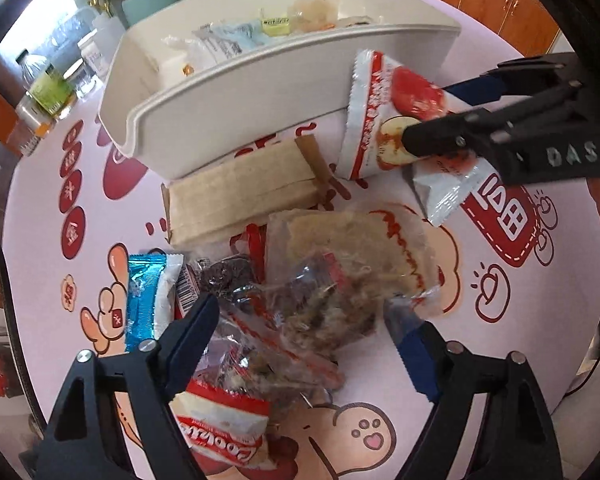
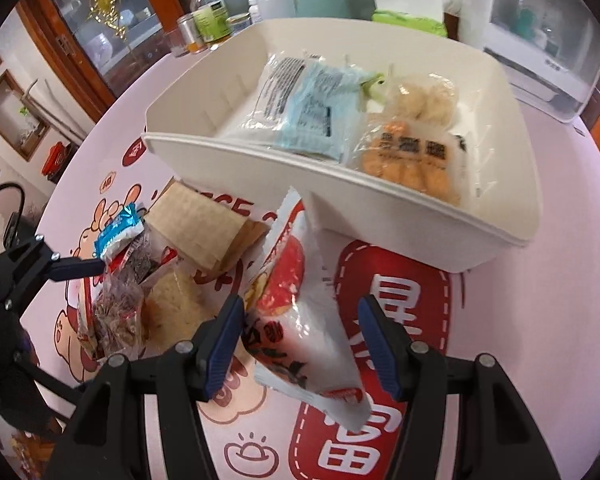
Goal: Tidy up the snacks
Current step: 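Grasp the clear nut-mix bag with the left gripper while the right grasps the red-white bag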
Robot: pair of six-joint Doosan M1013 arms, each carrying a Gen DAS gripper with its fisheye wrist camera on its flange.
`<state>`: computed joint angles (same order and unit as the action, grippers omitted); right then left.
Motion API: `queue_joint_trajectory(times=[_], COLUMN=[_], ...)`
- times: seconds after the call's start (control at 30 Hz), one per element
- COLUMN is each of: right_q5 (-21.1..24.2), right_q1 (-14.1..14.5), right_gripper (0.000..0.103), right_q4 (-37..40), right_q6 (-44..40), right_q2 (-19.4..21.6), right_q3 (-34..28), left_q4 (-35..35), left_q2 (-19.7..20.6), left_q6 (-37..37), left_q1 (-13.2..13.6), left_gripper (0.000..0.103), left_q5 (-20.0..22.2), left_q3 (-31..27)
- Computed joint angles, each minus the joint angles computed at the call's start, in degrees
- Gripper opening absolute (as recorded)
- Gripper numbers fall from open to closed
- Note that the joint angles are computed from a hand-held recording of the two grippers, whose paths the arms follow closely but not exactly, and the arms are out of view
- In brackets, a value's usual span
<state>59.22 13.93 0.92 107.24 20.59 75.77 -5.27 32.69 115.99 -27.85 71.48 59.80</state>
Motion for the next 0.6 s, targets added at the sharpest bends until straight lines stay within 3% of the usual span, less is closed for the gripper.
queue_joint_trajectory(times=[0.13,0.2,0.23,0.37,0.6], right_q5=[0.50,1.23,1.86,1.10,-1.14], right_q1=[0.15,0.23,0.40,0.75,1.45], right_gripper=[0.060,0.060,0.057,0.048,0.043], right_q4=[0.94,1.11,0.66,0.41,-1.11], right_q6=[-2.48,-3.44,-3.83,-5.47,-4.48], right_q2=[0.48,0.81,1.05,0.82,-0.26], right_q3=[-0.21,-0.49,-0.64,0.05,1.11], left_q4=[-1.51,-2.68,-3.41,-4.03,-4.01], left_q2=[1.04,1.34,1.46,1.83,1.16], left_q6=[-0.58,-0.96,-0.97,-3.14,-8.92], left_q1=[0.61,0.94,1.10,1.43,1.52], left_gripper=[0.075,0.067,0.050,0.046,0.040], left_q5=[1.41,1.72,2.01,1.97,0.47], left_q3=[-1.32,-1.83,-2.01,-2.71,-2.44])
